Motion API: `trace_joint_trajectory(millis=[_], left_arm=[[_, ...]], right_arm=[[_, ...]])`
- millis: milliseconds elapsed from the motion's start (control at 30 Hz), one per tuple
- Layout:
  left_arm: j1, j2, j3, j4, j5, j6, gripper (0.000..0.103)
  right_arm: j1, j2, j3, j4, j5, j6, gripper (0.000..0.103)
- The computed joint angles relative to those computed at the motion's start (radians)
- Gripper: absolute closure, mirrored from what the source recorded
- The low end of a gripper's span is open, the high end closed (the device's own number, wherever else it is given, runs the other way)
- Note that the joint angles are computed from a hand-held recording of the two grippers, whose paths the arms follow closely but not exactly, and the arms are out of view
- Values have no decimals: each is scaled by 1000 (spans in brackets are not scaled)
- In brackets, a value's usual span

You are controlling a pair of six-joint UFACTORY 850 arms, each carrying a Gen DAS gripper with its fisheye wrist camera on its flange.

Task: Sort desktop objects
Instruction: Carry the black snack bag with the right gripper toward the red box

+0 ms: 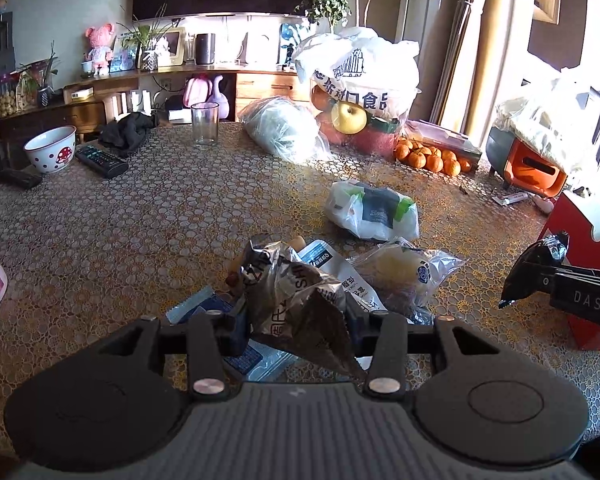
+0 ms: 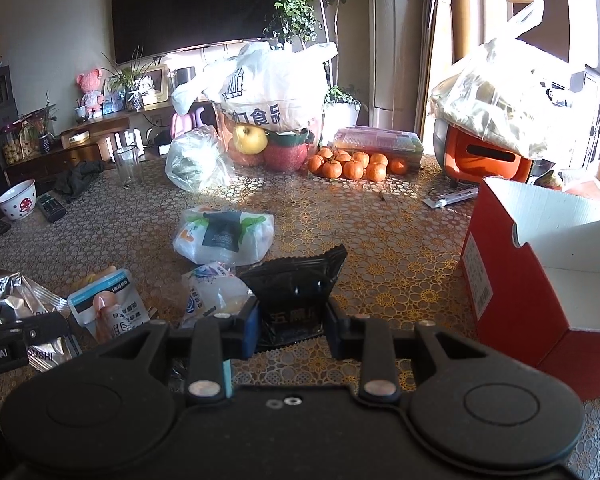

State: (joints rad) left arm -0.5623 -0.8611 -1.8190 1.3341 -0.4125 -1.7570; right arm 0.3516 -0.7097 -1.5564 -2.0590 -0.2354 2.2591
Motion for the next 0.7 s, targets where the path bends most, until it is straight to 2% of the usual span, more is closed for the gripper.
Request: trace_joint_trajectory(millis=[367, 700], left_arm=[[-14, 32, 34, 145, -6, -127, 60], [-30, 52, 45, 193, 5, -158, 60]], right_arm=[[-2, 45, 53, -104, -21, 121, 71], [-8, 97, 111, -218, -43, 254, 71]])
